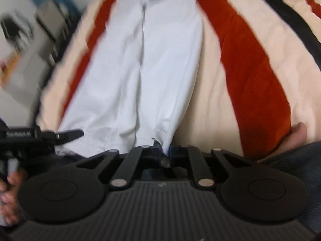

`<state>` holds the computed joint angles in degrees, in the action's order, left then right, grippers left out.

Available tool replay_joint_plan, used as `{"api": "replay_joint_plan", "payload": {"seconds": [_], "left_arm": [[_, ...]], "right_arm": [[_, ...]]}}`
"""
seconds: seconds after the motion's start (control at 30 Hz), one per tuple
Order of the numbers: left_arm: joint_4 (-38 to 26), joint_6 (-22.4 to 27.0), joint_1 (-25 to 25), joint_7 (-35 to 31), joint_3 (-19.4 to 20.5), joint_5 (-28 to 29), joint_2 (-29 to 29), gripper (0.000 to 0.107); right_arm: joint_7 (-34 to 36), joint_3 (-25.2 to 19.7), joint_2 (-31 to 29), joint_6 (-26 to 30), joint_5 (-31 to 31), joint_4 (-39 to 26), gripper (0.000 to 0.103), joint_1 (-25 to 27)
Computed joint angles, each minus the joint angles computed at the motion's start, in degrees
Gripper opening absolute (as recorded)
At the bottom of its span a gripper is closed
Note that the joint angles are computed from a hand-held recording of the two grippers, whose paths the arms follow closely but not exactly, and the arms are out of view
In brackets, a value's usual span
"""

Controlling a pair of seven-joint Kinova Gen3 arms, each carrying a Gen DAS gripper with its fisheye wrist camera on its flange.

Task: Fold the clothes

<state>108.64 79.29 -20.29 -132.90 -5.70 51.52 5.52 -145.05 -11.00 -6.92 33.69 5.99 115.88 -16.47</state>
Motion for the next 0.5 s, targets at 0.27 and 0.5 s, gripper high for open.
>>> {"api": "replay_joint_plan", "payload": {"seconds": [0.27,0.5], "left_arm": [[-5.8,9.7,-3.3,2.8,-4.2,10.4,-7.7,0.005],[-5.9,18.9,-3.9,2.5,-9.9,7.2,-13.0,0.005]], "right_arm": [[-1.9,-0.8,-14.9,-8.7,0.1,1.2,0.009,7.7],[5.6,-0.1,-22.9,-4.7,-5.4,0.7,0.009,6.8]]}}
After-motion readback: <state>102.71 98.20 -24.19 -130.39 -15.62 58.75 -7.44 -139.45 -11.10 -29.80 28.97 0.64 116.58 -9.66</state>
